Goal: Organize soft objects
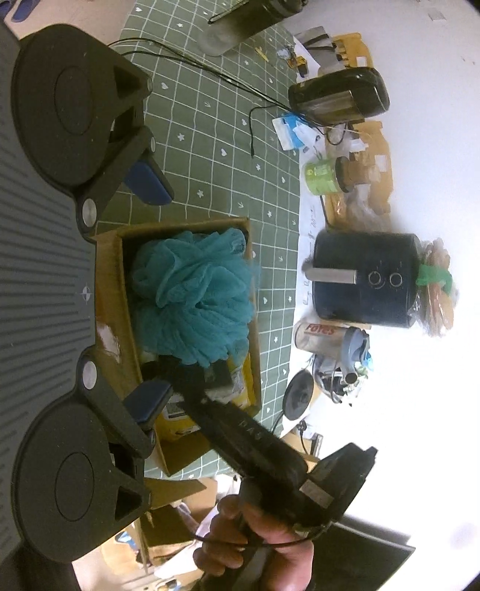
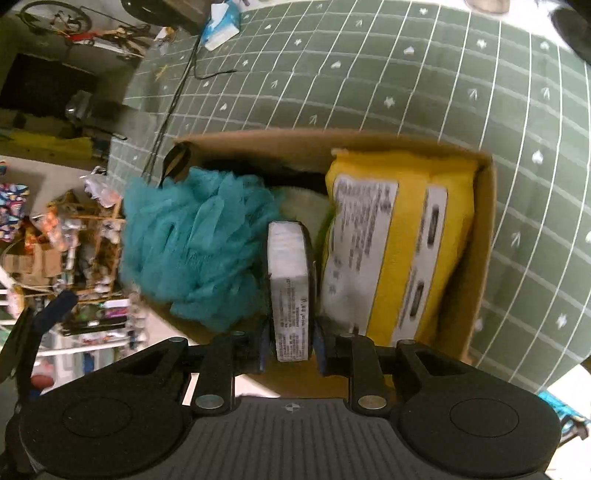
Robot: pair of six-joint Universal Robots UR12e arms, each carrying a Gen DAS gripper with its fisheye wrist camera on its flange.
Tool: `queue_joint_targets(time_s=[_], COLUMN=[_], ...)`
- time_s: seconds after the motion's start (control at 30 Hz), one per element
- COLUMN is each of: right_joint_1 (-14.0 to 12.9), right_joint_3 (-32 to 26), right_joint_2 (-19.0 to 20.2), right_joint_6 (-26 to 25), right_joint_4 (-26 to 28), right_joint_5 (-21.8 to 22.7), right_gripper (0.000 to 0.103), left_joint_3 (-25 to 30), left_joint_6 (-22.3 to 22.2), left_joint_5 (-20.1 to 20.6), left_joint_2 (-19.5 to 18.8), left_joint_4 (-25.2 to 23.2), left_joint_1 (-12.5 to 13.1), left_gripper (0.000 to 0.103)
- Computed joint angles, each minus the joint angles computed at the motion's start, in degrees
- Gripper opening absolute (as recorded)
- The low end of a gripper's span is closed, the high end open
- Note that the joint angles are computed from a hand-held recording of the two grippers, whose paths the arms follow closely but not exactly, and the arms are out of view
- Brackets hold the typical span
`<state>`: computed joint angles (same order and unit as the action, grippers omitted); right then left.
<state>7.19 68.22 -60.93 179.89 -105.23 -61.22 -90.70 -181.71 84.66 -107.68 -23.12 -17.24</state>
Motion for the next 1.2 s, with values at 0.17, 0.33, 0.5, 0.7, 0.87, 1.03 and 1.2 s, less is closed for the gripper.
queue_joint_targets(time_s=[0.17,0.33,0.5,0.7,0.87,1.03,1.2], right_joint_1=[0.81,1.75,2.46,4.02,5.02,5.7,6.63], right_joint_3=[3.32,9.98,17.54,23.53,24.65,25.15,24.92], right_joint_2=[-2.3,-6.12,-9.5,-11.89,-12.89,-13.42,-13.46], right_joint_6=[-1.19,-0.95,2.66,2.4,2.75,3.05,1.61], right_joint_4=[-11.21,-25.6,-37.53,-44.3,-42.06,-38.79,-35.36], right_joint_5=[-1.49,-8.41,-14.83,-22.05,-26.19,-26.49,-28.73], right_gripper=[0.079,0.103,0.103,0.103,0.103,0.103,0.103], left_joint_3=[0.51,2.71,4.49,6.37,7.52,8.43,9.21], left_joint_6=[-1.2,-1.11,-2.93,-2.76,-1.72,-0.93,-1.58], left_joint_5=[2.02,5.64,4.05,2.93,1.89,1.86,2.7], left_joint_2=[0.05,-0.48,-0.92,-1.74,-2.42,-2.93,-3.33], left_joint_4=[-1.86,-7.78,-12.88,-17.27,-19.76,-22.83,-26.13], left_joint_1=[0.03,-0.4,0.13,0.03,-0.38,-0.71,-0.72], left_gripper=[0.103,0.103,0.103,0.103,0.103,0.103,0.103])
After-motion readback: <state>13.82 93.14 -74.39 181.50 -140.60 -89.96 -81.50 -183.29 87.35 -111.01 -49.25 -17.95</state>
